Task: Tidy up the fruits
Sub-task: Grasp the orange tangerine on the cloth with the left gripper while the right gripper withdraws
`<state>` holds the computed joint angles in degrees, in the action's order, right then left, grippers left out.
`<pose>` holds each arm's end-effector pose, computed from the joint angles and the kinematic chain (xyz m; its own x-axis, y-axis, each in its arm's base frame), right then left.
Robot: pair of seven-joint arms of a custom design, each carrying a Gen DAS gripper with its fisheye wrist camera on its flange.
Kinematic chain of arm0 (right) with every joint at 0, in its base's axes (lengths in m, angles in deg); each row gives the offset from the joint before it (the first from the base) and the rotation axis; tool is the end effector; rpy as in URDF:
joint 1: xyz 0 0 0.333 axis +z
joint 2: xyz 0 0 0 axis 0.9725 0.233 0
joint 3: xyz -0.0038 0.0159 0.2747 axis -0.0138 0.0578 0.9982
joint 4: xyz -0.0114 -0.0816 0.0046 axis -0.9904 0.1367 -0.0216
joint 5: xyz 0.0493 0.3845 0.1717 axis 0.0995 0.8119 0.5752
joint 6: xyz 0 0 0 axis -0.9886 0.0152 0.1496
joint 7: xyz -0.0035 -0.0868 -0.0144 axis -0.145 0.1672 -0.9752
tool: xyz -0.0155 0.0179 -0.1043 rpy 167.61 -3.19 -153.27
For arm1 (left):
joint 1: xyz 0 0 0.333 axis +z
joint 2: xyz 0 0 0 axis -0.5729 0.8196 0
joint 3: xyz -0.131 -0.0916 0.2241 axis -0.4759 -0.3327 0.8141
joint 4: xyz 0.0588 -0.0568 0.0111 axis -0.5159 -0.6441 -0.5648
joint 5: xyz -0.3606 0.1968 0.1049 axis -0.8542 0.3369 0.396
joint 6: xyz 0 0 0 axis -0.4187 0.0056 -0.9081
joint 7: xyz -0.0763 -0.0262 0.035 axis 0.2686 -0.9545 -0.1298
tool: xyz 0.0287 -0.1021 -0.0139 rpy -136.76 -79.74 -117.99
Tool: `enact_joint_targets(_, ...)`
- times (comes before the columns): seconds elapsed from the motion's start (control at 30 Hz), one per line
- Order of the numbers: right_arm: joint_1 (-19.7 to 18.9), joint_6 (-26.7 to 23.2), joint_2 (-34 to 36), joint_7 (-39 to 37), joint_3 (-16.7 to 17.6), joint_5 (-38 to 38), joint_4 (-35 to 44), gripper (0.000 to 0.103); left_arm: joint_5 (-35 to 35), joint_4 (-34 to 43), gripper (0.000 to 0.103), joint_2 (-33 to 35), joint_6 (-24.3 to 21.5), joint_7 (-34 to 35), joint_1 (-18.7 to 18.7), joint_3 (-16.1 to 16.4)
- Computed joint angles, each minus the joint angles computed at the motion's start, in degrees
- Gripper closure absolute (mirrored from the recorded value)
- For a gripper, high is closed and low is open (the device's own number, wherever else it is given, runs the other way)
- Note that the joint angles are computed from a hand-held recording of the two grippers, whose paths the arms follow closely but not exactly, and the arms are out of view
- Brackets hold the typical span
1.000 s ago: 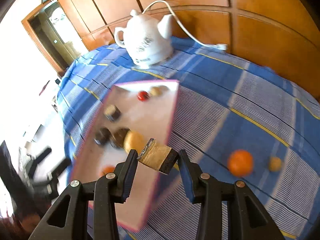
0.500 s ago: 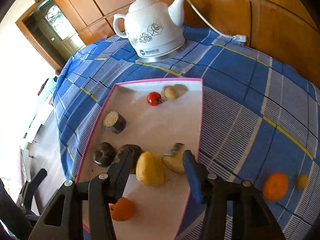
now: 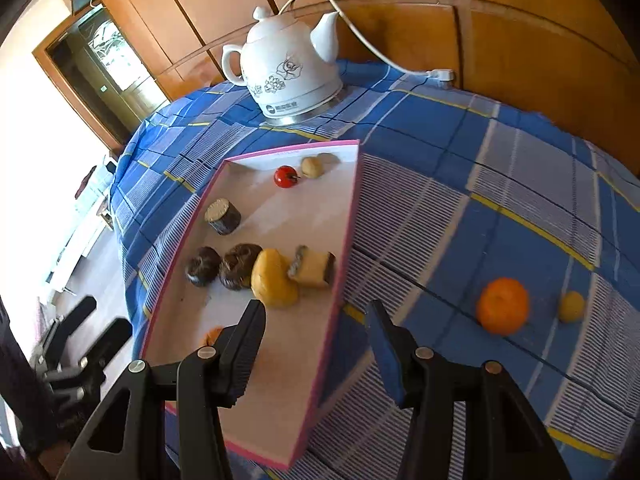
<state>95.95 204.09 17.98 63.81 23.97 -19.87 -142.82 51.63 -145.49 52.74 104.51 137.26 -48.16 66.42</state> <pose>0.6546 0.2614 0.5074 -0.0968 -0.9681 -0.2311 -0.8256 0.2077 -0.5246 0.6603 -0.2761 0.4942 -0.3012 -0.9508 0.0726 -0.6675 0.1559 -0.7281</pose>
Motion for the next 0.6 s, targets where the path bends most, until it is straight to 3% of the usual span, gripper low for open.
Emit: enact_joint_targets(0.6,-3.81,0.21,-16.79,7.65,0.49,-8.06,-18.94,0.05,-1.28,-2.27,0.001,-2.13,0.96,5.74,-0.94,-1.65)
